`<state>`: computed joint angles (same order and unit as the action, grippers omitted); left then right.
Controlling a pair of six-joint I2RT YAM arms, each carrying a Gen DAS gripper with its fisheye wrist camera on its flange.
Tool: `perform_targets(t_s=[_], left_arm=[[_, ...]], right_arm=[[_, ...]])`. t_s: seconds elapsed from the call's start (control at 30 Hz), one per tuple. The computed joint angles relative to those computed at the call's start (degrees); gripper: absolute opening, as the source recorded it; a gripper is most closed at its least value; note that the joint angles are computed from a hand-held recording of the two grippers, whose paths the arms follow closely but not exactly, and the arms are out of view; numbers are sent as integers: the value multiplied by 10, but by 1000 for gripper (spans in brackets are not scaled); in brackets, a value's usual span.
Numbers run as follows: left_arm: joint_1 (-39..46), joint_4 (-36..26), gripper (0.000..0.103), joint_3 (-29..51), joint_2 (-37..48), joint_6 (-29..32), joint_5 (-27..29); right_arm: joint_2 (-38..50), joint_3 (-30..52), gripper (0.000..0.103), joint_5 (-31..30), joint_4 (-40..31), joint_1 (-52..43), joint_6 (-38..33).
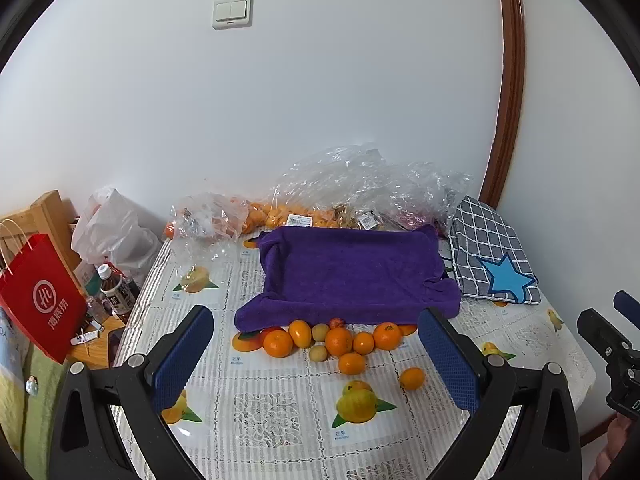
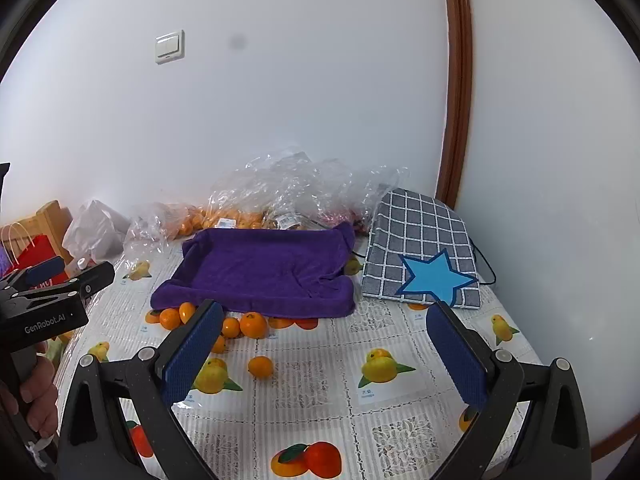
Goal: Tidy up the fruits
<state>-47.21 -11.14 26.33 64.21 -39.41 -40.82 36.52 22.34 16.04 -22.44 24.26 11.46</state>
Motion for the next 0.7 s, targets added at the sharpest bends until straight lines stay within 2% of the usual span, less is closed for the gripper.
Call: perform_targets(t_s=[0.7], left_arm=[[-12,20,103,-16,4,-6,-5]], right_arm=[[-1,-6,100,22,4,23,13]])
